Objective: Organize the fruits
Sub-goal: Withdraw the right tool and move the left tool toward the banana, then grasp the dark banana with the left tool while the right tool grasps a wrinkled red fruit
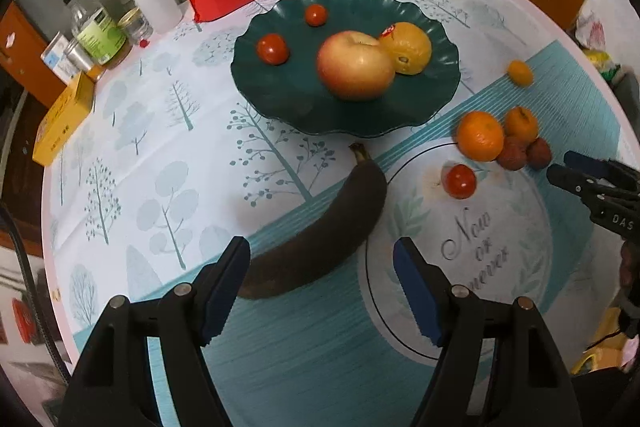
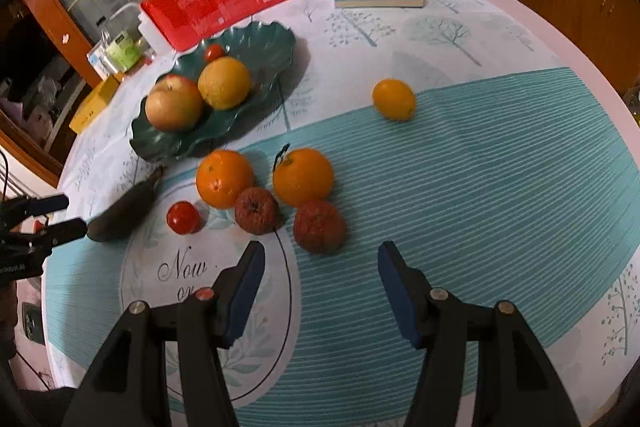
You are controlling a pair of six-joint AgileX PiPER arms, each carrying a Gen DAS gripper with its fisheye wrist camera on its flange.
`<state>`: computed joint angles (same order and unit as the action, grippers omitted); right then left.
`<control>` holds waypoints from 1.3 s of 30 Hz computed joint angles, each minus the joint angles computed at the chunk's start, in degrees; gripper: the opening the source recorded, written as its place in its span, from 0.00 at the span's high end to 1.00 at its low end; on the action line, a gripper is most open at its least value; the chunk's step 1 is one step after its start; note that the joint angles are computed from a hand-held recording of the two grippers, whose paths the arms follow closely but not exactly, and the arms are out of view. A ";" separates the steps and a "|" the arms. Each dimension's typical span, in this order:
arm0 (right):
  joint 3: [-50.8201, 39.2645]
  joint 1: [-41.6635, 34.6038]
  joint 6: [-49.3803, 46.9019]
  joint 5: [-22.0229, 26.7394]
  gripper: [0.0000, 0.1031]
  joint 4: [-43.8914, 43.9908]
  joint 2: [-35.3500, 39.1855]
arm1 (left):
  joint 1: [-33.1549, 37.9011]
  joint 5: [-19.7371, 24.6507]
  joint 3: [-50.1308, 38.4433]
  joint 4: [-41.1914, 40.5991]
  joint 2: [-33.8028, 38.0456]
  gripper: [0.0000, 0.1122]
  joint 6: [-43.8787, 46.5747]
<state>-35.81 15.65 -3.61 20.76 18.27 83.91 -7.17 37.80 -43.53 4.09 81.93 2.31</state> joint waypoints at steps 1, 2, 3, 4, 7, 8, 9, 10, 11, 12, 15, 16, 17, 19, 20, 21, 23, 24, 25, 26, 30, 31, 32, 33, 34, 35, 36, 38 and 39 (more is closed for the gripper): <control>0.08 0.73 2.16 -0.64 0.43 -2.00 0.41 | -0.02 -0.98 0.36 -0.07 0.64 0.35 0.32; 0.05 1.46 4.70 -1.14 0.43 -4.36 0.87 | 0.09 -1.65 0.53 -0.39 1.31 0.35 0.90; 0.08 2.06 6.66 -1.54 0.43 -6.29 1.35 | 0.16 -2.43 0.73 -0.67 2.24 0.35 1.63; -0.10 2.42 7.78 -1.61 0.43 -7.46 1.74 | 0.20 -3.21 0.98 -0.91 2.95 0.35 2.39; -0.12 4.07 12.39 -2.28 0.43 -12.72 3.00 | 0.45 -5.34 1.55 -2.48 4.90 0.35 5.51; -0.17 5.01 15.69 -2.42 0.43 -16.34 3.51 | 0.64 -6.02 1.65 -3.09 5.59 0.35 6.55; -0.49 5.56 17.32 -2.09 0.43 -18.30 3.93 | 0.64 -6.77 1.81 -3.32 6.20 0.35 7.09; -0.32 6.11 19.36 -2.50 0.43 -20.61 3.97 | 0.53 -7.56 2.04 -3.19 6.68 0.35 7.26; -0.14 6.97 21.79 -2.95 0.43 -23.63 4.05 | 0.29 -8.30 2.19 -2.51 7.17 0.35 6.89; 0.05 7.25 22.04 -3.15 0.43 -24.36 4.21 | 0.07 -9.07 2.32 -1.94 7.67 0.35 6.57; -0.23 8.61 27.25 -3.46 0.43 -30.44 4.88 | -0.18 -10.89 2.63 -2.09 8.89 0.35 7.45; -0.34 8.81 28.31 -3.56 0.43 -31.66 5.08 | -0.16 -11.31 2.66 -2.34 9.26 0.35 7.92; -0.34 8.92 29.51 -3.76 0.43 -33.00 5.17 | -0.14 -11.59 2.67 -2.50 9.53 0.35 8.26; -0.19 9.40 33.24 -4.26 0.43 -36.66 5.33 | -0.14 -12.49 2.90 -2.95 10.10 0.35 9.03; -0.23 9.53 34.76 -4.43 0.43 -38.23 5.55 | -0.19 -12.94 2.97 -2.80 10.23 0.35 9.00; -0.45 9.67 35.72 -4.49 0.44 -39.23 5.81 | -0.14 -13.42 3.08 -3.09 10.49 0.37 9.48; -0.30 9.94 37.72 -4.89 0.46 -41.38 5.93 | -0.18 -14.47 3.34 -2.19 10.95 0.39 8.85; -0.26 10.06 38.93 -5.04 0.48 -42.61 5.98 | -0.24 -15.15 3.52 -1.41 11.21 0.41 8.20; -0.28 10.16 39.74 -5.11 0.49 -43.43 6.06 | -0.18 -16.08 3.93 -1.90 11.24 0.43 8.67; -0.29 10.37 41.66 -5.14 0.52 -45.34 6.19 | 0.17 -16.58 4.02 -3.09 11.34 0.44 9.90; -0.50 10.71 43.41 -5.39 0.62 -47.35 6.42 | 1.73 -18.51 4.74 -8.90 11.48 0.49 15.71; -0.57 10.80 43.33 -5.39 0.65 -47.27 6.46 | 2.02 -18.87 4.91 -9.88 11.48 0.50 16.94; -0.69 11.00 44.02 -5.11 0.67 -47.82 6.53 | 2.34 -19.28 4.95 -10.45 11.63 0.50 17.96; -0.70 10.91 43.58 -5.23 0.68 -47.36 6.54 | 2.43 -19.49 5.14 -10.51 11.48 0.51 18.19; -0.80 10.96 43.18 -5.12 0.68 -46.71 6.50 | 2.46 -19.96 5.45 -10.41 11.37 0.52 18.21; -0.84 11.05 43.23 -4.96 0.68 -46.53 6.45 | 2.45 -20.10 5.74 -10.19 11.08 0.53 18.00; -0.89 11.14 43.26 -4.76 0.68 -46.39 6.42 | 2.45 -20.32 5.93 -10.13 10.98 0.53 17.97; -0.87 11.37 43.28 -4.50 0.68 -46.01 6.26 | 2.45 -20.39 6.15 -10.18 10.74 0.55 17.82; -0.79 11.47 43.22 -4.44 0.68 -45.75 6.10 | 2.63 -20.28 6.22 -10.72 10.56 0.55 18.22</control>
